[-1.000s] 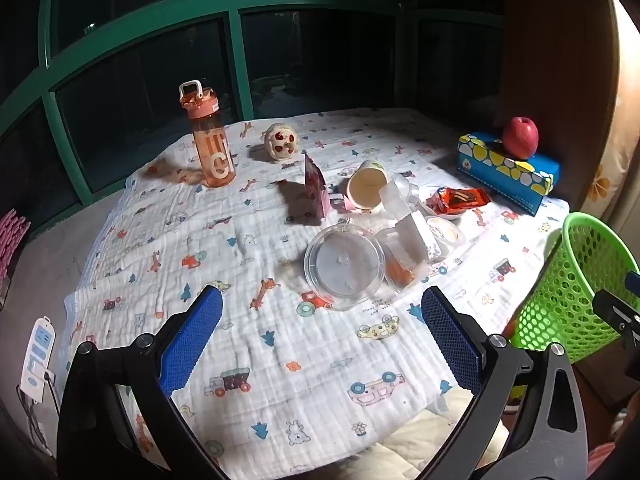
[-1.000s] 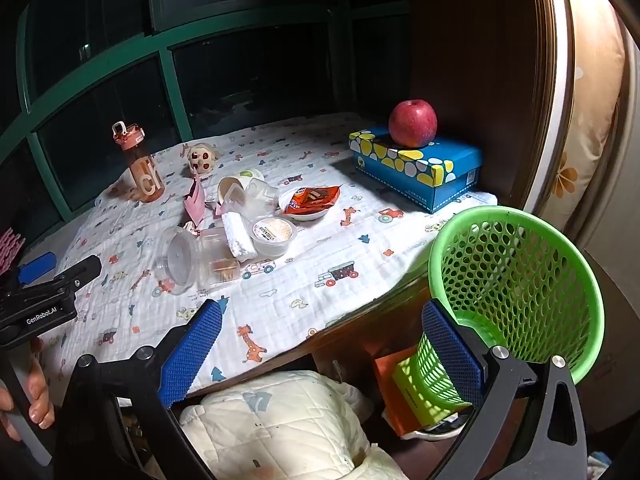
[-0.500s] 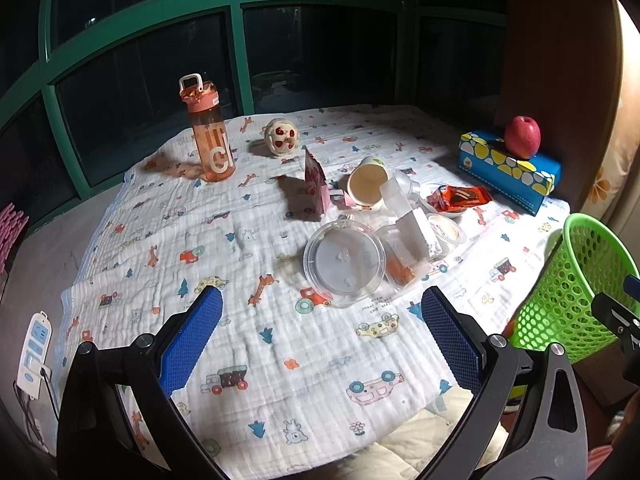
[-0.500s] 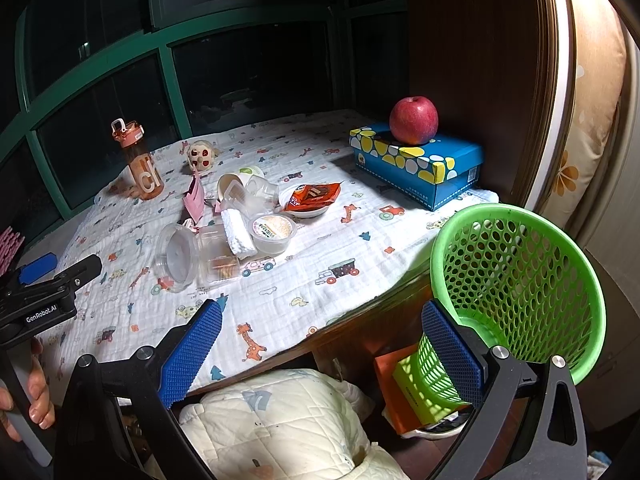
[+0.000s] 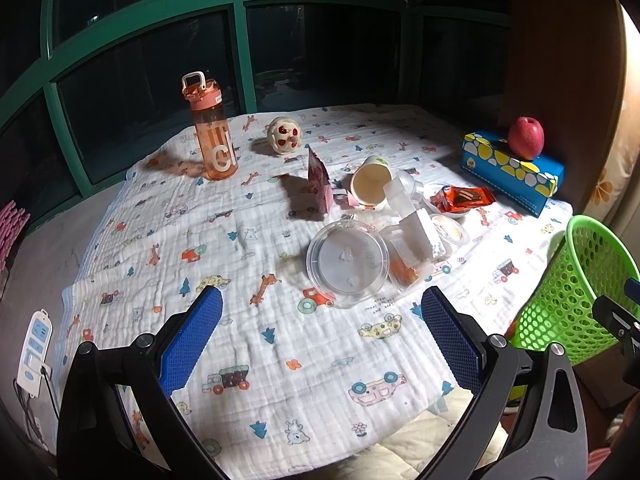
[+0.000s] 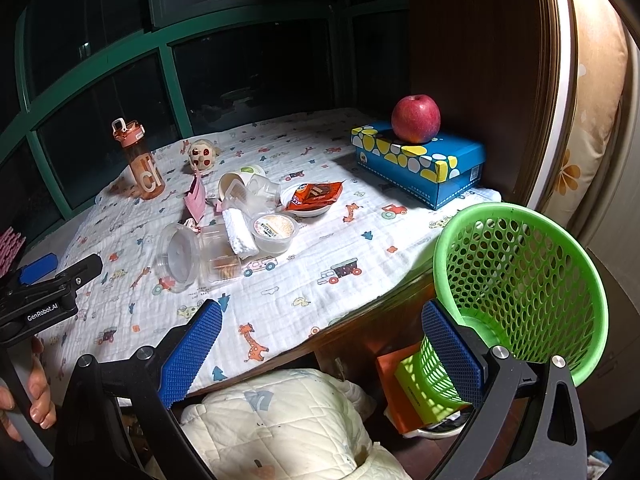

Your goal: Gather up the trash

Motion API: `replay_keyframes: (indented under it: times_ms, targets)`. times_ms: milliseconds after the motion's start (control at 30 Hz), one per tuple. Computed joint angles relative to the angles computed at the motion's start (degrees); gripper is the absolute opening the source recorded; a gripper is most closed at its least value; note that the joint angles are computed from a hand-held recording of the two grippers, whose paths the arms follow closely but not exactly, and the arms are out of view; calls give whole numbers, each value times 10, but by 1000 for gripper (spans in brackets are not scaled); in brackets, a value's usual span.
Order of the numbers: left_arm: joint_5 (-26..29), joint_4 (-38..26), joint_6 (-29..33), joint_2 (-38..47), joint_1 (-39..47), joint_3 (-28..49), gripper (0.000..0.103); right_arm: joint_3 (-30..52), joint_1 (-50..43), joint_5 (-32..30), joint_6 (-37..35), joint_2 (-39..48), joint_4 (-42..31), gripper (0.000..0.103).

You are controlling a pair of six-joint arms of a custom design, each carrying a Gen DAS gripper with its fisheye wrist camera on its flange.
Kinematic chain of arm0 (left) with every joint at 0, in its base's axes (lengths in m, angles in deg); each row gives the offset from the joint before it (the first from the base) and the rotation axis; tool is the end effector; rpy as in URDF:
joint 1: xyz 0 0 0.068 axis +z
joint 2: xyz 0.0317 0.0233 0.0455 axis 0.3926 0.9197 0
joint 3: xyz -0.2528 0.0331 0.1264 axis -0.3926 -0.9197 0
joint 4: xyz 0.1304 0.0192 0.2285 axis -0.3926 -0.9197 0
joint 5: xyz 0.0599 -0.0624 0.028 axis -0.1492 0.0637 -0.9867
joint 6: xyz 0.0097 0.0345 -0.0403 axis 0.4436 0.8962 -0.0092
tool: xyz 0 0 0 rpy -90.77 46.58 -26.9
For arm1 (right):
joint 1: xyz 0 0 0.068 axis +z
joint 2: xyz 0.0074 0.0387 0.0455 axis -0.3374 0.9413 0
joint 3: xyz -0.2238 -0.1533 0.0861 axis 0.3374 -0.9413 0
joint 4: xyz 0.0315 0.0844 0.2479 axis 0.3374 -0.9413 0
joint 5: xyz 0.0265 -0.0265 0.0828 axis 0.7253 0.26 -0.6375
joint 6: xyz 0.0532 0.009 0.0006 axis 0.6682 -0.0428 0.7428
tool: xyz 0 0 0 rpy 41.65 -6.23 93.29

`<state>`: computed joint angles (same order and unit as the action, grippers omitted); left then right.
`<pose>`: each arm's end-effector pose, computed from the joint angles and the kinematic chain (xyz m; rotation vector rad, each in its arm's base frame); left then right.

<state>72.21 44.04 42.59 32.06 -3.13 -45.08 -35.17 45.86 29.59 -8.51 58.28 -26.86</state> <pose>0.1895 -0.0834 0.2191 0.1924 2.2748 -0.0377 0.1193 0.2020 0.2159 0.3162 2.2756 0.0441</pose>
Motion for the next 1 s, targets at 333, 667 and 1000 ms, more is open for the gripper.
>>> replay_keyframes:
  times_ms: [333,667,1000]
  targets:
    - [2,-3,0,0,4,1,98,-5,-3,-4,-4,0,10,97]
    - [1,-2,-3,10,1,7,98,-5,-6,-8,-6,1,14,97]
    - [6,5,1,36,6,21,98,-11,-17,-18,-18,0,28,97]
